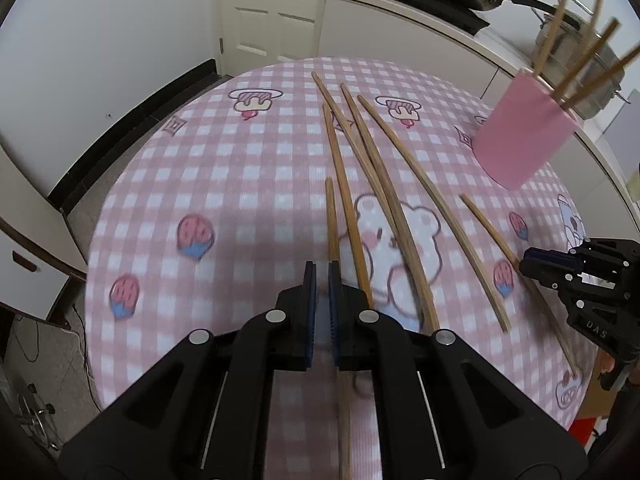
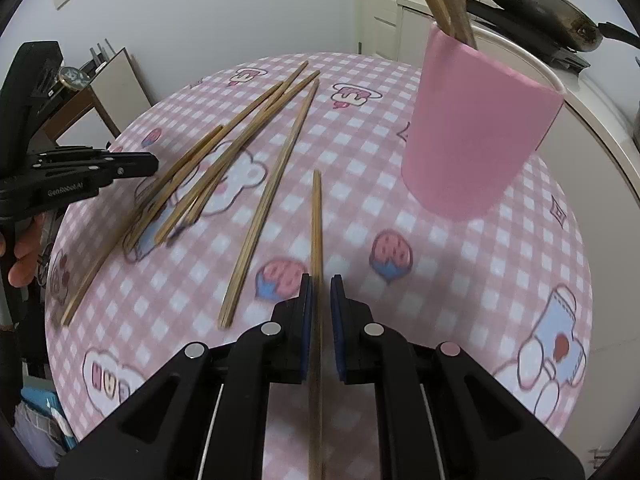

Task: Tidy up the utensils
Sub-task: 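Lift the held chopsticks off the table with both tools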

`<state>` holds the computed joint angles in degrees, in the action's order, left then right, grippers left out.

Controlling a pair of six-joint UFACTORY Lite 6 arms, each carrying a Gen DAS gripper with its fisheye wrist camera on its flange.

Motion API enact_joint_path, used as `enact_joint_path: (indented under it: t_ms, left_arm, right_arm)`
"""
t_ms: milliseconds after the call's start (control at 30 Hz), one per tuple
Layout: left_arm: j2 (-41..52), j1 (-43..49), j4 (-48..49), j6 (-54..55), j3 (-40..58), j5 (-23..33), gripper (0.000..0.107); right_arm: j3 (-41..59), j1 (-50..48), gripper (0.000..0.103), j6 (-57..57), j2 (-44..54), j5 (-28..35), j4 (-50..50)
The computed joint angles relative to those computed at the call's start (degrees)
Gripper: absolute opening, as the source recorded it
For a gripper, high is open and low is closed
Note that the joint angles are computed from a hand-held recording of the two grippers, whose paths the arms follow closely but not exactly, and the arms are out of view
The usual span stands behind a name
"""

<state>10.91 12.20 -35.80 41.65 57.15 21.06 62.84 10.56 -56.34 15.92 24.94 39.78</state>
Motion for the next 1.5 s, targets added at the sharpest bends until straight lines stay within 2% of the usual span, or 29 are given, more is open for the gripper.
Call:
enact_joint_path:
  t_ms: [200, 300, 700, 967, 1033, 1233, 1400, 1500]
  left_arm:
    - [6.69, -0.79, -0.52, -0.77, 6.42, 1.16, 0.007]
    - [8.63, -1.95, 4.72, -6.17, 8.82, 0.39, 0.007]
    - [14.86, -2.35, 9.75, -11.89, 17.45, 4.34, 0.008]
    - [15.98, -2.73, 10.53, -12.42, 18.72, 4.12, 0.008]
    - [15.87, -3.12, 10.64, -11.85, 18.25, 2.95, 0.007]
    - [13.14, -2.99, 9.43, -10.33, 15.11, 0.76, 0.006]
    - [5.66, -1.05, 2.10, -3.12, 10.43, 1.36, 0.006]
    - [-1.66, 0.85, -3.90, 3.21, 6.72, 3.53, 0.006]
  right_arm:
    - [4.95, 0.44, 0.008, 0.79, 4.44, 0.47, 0.66]
    - [6.51, 0.52, 0.008, 0.93, 5.71, 1.01, 0.92]
    - [11.19, 1.47, 0.008, 3.87, 9.60, 2.08, -0.95]
    - [14.10, 2.71, 0.008, 6.48, 11.90, 2.73, -2.97]
    - [14.16, 2.90, 0.004, 6.70, 11.93, 2.33, -3.35]
    - [11.10, 2.00, 0.004, 2.44, 8.84, 1.22, 1.36]
    - [5.93, 0.77, 0.004, -3.91, 1.04, 2.08, 7.60]
    - [2.58, 0.12, 0.004, -7.35, -5.14, 3.57, 10.86]
